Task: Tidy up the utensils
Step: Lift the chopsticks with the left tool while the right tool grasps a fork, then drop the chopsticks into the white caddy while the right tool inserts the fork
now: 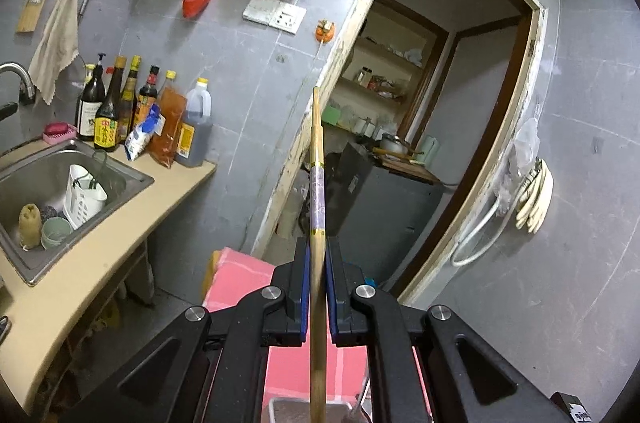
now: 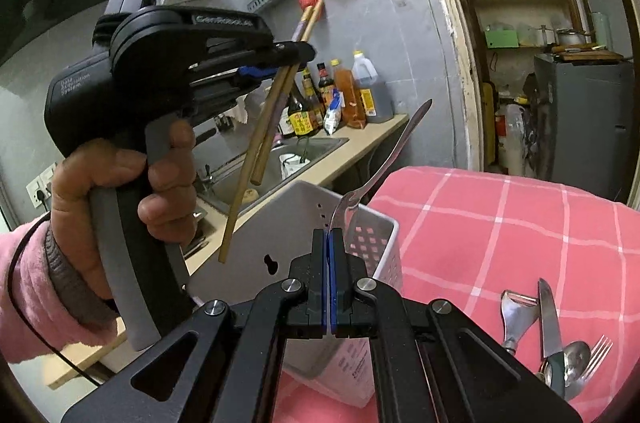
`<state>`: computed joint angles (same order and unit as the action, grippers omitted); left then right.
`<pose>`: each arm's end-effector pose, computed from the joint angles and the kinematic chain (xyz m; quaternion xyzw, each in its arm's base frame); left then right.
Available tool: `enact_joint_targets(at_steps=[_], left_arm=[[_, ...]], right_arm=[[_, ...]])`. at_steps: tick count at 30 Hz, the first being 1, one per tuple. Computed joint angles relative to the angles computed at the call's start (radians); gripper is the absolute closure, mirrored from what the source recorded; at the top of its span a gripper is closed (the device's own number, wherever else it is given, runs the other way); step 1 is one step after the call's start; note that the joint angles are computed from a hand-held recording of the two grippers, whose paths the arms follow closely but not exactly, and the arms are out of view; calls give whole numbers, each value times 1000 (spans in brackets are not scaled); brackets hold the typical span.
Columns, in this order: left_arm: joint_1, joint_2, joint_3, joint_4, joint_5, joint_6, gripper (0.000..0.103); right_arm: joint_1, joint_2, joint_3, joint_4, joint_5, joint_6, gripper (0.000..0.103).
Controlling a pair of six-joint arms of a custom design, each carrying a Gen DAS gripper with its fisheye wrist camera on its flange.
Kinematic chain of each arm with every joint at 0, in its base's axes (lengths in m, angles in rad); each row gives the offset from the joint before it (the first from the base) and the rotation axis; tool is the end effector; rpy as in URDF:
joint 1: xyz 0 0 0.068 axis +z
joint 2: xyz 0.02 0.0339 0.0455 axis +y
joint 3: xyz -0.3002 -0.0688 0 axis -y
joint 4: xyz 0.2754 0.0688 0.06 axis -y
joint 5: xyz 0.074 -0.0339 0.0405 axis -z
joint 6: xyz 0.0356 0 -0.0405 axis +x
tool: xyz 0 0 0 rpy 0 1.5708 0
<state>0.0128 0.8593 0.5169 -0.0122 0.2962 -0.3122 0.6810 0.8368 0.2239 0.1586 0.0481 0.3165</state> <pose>0.2050 -0.0078 0.2674 -0.0481 0.8147 -0.2040 0.5407 0.1387 0.1102 0.1790 -0.1412 0.8362 0.2354 0.4748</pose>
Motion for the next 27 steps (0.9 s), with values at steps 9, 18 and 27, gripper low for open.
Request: enact_joint_targets(at_steps=[9, 18, 27], left_arm=[[46, -34, -26, -21, 58, 4, 96], [80, -63, -50, -19, 111, 10, 96], [110, -78, -84, 14, 141, -20, 96]], right_arm=[[-50, -130, 80, -297, -191, 105, 102], [-343, -113, 187, -515, -709, 284, 102], [-398, -62, 96, -342, -955, 678, 101]])
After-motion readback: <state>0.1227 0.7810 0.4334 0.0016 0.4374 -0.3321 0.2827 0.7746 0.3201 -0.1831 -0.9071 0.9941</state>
